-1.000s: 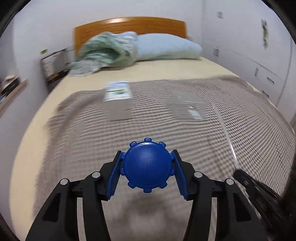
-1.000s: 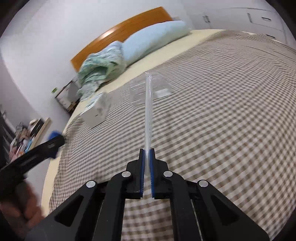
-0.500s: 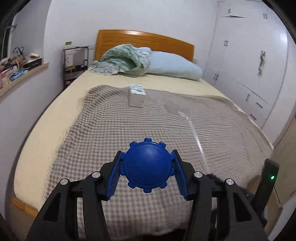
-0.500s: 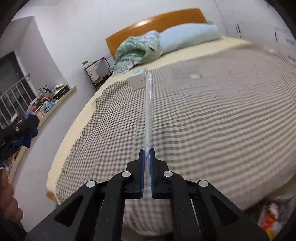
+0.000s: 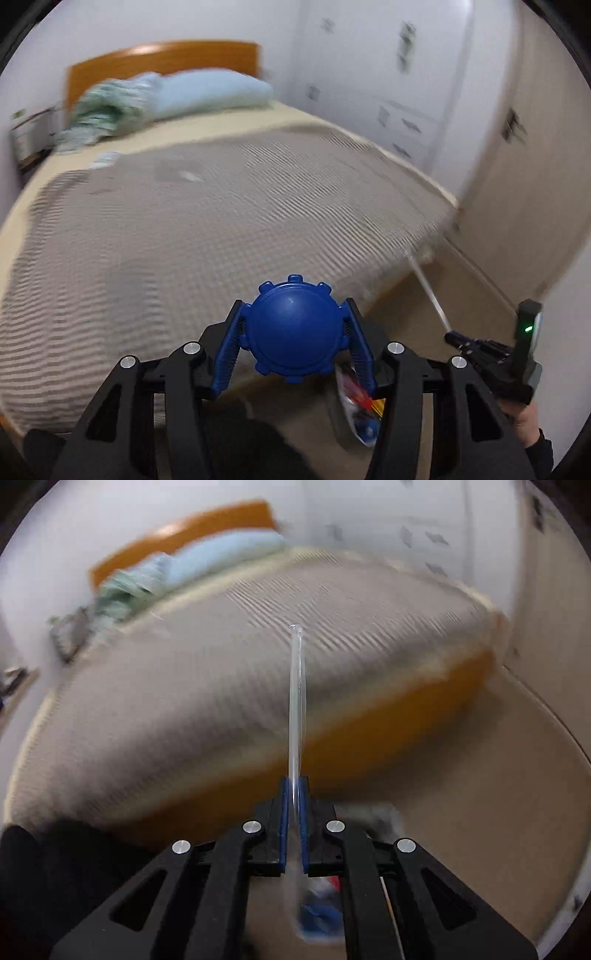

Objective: Collect trash
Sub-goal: 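Carry the blue cap and straw to the bin and open the right tool, then open the left tool over the bin to drop the blue cap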

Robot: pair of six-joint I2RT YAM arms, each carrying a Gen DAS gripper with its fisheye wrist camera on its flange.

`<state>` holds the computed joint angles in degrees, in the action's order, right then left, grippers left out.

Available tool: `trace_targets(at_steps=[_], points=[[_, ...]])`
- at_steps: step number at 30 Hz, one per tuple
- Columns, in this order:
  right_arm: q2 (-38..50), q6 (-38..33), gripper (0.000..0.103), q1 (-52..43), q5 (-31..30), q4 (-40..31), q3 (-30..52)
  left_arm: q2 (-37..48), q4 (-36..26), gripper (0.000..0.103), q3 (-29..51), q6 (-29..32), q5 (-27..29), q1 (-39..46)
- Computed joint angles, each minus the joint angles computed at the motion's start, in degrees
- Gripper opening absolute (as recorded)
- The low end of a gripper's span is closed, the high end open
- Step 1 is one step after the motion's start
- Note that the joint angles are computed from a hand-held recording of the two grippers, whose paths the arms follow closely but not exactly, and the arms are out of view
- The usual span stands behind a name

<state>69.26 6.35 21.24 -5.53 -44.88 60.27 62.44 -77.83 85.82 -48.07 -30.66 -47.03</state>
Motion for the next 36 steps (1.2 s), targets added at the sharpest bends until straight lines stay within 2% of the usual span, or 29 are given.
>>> trace_targets(at_steps=[2,6,10,15,17,18,21,28,33,36], points=[[-1.64,-5.35,0.006,-7.14,-2.20,1.55,-10.40,5.20,5.89,0.050,-2.92,2.00,4.04,-0.80],[4.81,-8.02,0.006,-15.55,-5.43,7.50,-23.01,17.80,13.96,0.050,-6.69,5.83,10.92,-1.06],[15.99,-6.71,0.006,-14.40,-5.48,15.49,-26.41,26.46,20.44,0.050,-8.54,9.49,17.70,2.07],[31.08,-0.68,0.008,-9.48,-2.23,24.22,-21.77,34.40,27.77,0.050,-9.89,10.59,22.75,2.72],[37.00,-0.85,0.042,-7.51,-1.11,25.20,-18.01,35.99,30.37,0.050,-11.07,11.28,24.68,2.89],[38.25,-2.12,0.067,-7.48,-0.06,25.40,-16.99,36.68,31.12,0.050,-11.38,11.72,25.42,2.87],[33.42,-3.12,0.067,-9.23,0.67,27.35,-19.52,39.75,32.32,0.050,-11.03,13.25,28.69,2.11],[16.33,-1.64,0.067,-23.12,-7.47,24.77,-28.03,52.76,33.27,0.050,-4.41,13.50,33.84,1.55],[12.64,0.38,0.067,-25.81,-12.21,23.24,-30.37,61.58,36.25,0.050,1.29,12.38,36.43,1.25],[11.26,0.50,0.067,-24.78,-11.16,21.84,-30.15,66.08,40.53,0.052,3.36,8.59,39.68,1.57]])
